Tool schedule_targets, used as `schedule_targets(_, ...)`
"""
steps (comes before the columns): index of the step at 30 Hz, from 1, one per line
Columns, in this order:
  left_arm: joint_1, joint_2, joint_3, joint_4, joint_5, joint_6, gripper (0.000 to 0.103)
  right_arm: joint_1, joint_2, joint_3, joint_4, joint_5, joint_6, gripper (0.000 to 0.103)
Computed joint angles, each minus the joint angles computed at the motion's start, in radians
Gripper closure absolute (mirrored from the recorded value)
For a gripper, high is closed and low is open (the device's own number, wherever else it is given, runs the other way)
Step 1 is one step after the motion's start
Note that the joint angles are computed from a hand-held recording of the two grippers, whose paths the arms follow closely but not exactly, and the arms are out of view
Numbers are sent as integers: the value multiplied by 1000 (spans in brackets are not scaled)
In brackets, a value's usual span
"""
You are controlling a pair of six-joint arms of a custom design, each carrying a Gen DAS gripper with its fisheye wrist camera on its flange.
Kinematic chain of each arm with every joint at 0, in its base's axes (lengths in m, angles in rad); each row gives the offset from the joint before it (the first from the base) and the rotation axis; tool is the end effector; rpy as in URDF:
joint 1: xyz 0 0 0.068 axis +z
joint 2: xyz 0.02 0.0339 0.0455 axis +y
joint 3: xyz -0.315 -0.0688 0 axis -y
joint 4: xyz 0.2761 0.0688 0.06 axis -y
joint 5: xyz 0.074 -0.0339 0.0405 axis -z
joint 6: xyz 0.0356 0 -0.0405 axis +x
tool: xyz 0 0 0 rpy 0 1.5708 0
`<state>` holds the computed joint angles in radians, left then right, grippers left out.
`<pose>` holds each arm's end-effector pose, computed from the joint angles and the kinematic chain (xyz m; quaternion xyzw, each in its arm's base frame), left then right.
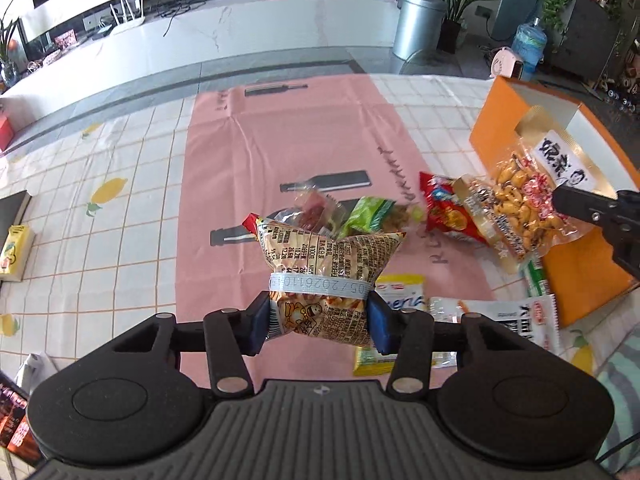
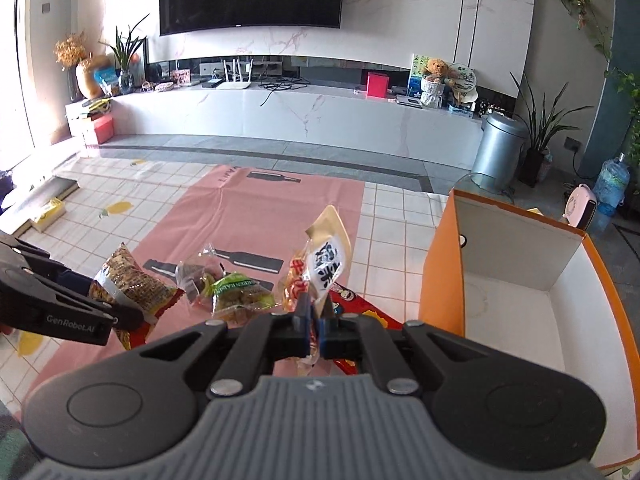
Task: Organize snacks
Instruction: 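Carry both bags into the orange box and open the left tool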
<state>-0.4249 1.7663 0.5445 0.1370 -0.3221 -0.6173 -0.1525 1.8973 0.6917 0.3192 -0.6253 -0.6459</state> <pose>0.2619 -0.1061 0.0883 -0.1304 0.9499 0.0167 0.2835 0.3399 -0.0312 0.0957 -0.3190 0.8440 0.1429 0.4068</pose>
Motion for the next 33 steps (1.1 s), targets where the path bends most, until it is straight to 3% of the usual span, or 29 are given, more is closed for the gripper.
schedule_targets(12,-208,-115,172,-222,-133,-25,47,-211,-126,74,-257,-202,-70,103)
schedule_targets(25,-266,142,534,-250,-37,154,47,-433,26,376,-458,-255,-81,103)
schedule_targets(33,-254,410,890,-422,61,367,47,-445,243,688,-695,-229,15,103)
